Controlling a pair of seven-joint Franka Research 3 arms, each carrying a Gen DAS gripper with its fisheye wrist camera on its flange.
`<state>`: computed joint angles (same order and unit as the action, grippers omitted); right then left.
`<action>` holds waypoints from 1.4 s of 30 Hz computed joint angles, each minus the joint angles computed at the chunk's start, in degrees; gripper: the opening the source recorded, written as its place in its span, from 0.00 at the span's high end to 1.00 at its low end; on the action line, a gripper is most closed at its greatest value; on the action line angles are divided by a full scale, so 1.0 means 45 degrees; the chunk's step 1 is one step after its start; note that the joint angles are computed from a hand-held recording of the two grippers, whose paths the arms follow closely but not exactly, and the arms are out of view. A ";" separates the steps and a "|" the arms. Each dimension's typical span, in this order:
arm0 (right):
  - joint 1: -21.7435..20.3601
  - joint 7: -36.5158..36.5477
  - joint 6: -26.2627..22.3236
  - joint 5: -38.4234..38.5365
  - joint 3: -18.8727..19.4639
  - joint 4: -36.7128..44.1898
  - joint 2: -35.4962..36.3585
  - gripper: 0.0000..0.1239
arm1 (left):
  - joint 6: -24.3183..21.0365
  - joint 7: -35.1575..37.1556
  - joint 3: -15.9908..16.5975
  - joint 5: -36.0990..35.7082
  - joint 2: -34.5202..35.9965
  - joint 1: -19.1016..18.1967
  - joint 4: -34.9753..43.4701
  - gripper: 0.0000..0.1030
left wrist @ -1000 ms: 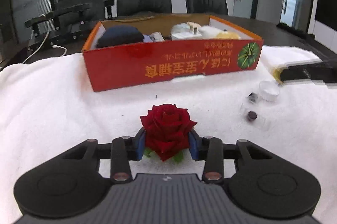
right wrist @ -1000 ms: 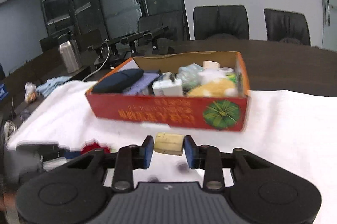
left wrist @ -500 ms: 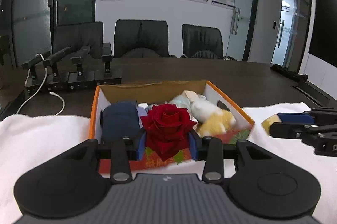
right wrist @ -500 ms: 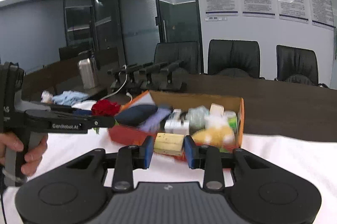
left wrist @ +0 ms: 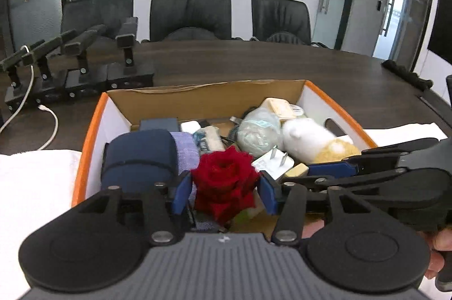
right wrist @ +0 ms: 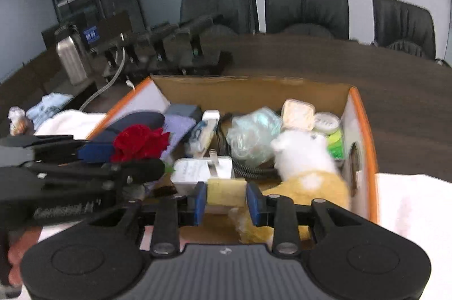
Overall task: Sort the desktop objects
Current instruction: 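Lower the red flower and beige block into the box, open both tools, then grasp a dark wrapped candy with the left tool while the right tool grasps the clear cup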
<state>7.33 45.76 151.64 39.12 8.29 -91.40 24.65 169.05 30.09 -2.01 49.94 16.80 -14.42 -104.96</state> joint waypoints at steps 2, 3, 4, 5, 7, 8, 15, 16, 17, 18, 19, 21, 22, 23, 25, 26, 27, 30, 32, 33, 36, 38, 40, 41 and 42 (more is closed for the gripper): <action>-0.0067 0.0214 -0.0310 0.0105 0.0018 0.0219 0.0228 0.76 | 0.0376 0.0273 -0.0150 -0.0314 -0.0072 0.0226 -0.0182 0.39; -0.0167 0.0146 -0.0382 0.0297 0.0100 0.0197 0.0215 0.76 | 0.0635 0.0622 -0.0345 -0.0773 -0.0176 0.0458 -0.0371 0.31; -0.0267 -0.0018 -0.0424 0.0484 0.0175 0.0144 0.0152 0.74 | 0.0894 0.0773 -0.0387 -0.1012 -0.0331 0.0542 -0.0568 0.23; -0.0334 -0.0152 -0.0411 0.0645 0.0206 0.0009 0.0011 0.70 | 0.1025 0.0552 -0.0189 -0.0890 -0.0524 0.0397 -0.0707 0.20; -0.0492 -0.0427 -0.0448 0.1055 0.0251 -0.0178 -0.0275 0.67 | 0.1011 -0.0273 0.0251 -0.0206 -0.0923 0.0031 -0.0856 0.17; -0.0572 -0.0586 -0.0461 0.1297 0.0262 -0.0281 -0.0462 0.65 | 0.0987 -0.0425 0.0230 -0.0084 -0.1133 0.0053 -0.0961 0.16; -0.0645 -0.1370 -0.0173 0.2145 -0.0232 -0.1520 -0.2057 0.58 | -0.0580 -0.1984 -0.0403 0.1533 -0.2697 0.0234 -0.1798 0.00; -0.0632 -0.1505 -0.0115 0.2177 -0.0335 -0.1853 -0.2354 0.57 | -0.0629 -0.1838 -0.0610 0.1368 -0.2953 0.0373 -0.2072 0.00; -0.0626 -0.1657 -0.0088 0.2271 -0.0421 -0.2148 -0.2612 0.56 | -0.0612 -0.1641 -0.0812 0.1121 -0.3179 0.0521 -0.2348 0.00; -0.0644 -0.1861 -0.0093 0.2422 -0.0507 -0.2478 -0.2896 0.56 | -0.0633 -0.1388 -0.1014 0.0784 -0.3341 0.0666 -0.2571 0.00; -0.0654 -0.2079 -0.0110 0.2612 -0.0591 -0.2769 -0.3134 0.54 | -0.0726 -0.1275 -0.1198 0.0461 -0.3538 0.0777 -0.2817 0.00; -0.0628 -0.2466 -0.0126 0.2888 -0.0784 -0.3349 -0.3567 0.53 | -0.1058 -0.1451 -0.1511 0.0053 -0.3872 0.0920 -0.3245 0.00; -0.0591 -0.2673 -0.0061 0.2996 -0.0876 -0.3687 -0.3788 0.53 | -0.1114 -0.1580 -0.1637 -0.0047 -0.4041 0.0983 -0.3498 0.00; -0.0566 -0.2986 0.0053 0.3193 -0.0957 -0.4073 -0.4029 0.53 | -0.1077 -0.1730 -0.1752 -0.0025 -0.4196 0.1044 -0.3752 0.00; -0.0492 -0.3628 0.0273 0.3584 -0.1123 -0.4791 -0.4465 0.53 | -0.0851 -0.1939 -0.1960 0.0226 -0.4543 0.1168 -0.4291 0.00; -0.0458 -0.4019 0.0361 0.3854 -0.1206 -0.5156 -0.4683 0.52 | -0.0761 -0.2387 -0.2110 0.0765 -0.4739 0.1259 -0.4546 0.00; -0.0419 -0.4320 0.0360 0.4036 -0.1301 -0.5478 -0.4872 0.52 | -0.0737 -0.2964 -0.2283 0.1352 -0.4933 0.1353 -0.4768 0.00; -0.0301 -0.5246 0.0302 0.4512 -0.1590 -0.6495 -0.5463 0.52 | -0.0457 -0.4905 -0.2767 0.2933 -0.5413 0.1577 -0.5385 0.00; -0.0176 -0.6195 0.0457 0.5064 -0.1751 -0.7243 -0.5926 0.52 | -0.0156 -0.5927 -0.3028 0.3778 -0.5644 0.1646 -0.5758 0.00; -0.0098 -0.6678 0.0559 0.5370 -0.1833 -0.7613 -0.6177 0.52 | -0.0213 -0.6550 -0.3207 0.4320 -0.5772 0.1680 -0.5899 0.00; 0.0116 -0.8058 0.0586 0.6229 -0.2166 -0.8629 -0.6962 0.52 | -0.0459 -0.8018 -0.3556 0.5589 -0.6148 0.1572 -0.6448 0.00; 0.0190 -0.8739 0.0406 0.6595 -0.2419 -0.9212 -0.7378 0.52 | -0.0463 -0.8508 -0.3601 0.6003 -0.6193 0.1422 -0.6660 0.00; 0.0248 -0.9234 0.0446 0.6783 -0.2576 -0.9630 -0.7585 0.52 | -0.0302 -0.8219 -0.3550 0.6034 -0.5969 0.1207 -0.6642 0.00; 0.0297 -0.9594 0.0563 0.6987 -0.2626 -0.9740 -0.7612 0.52 | -0.0250 -0.7621 -0.3494 0.5775 -0.5771 0.1060 -0.6532 0.00; 0.0358 -0.9933 0.0762 0.7182 -0.2631 -0.9765 -0.7568 0.52 | -0.0169 -0.6940 -0.3444 0.5580 -0.5500 0.0933 -0.6344 0.01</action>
<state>8.94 1.06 155.07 71.44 -3.55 -135.34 -9.41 168.29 -1.14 -17.51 75.05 -7.95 -10.22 -133.51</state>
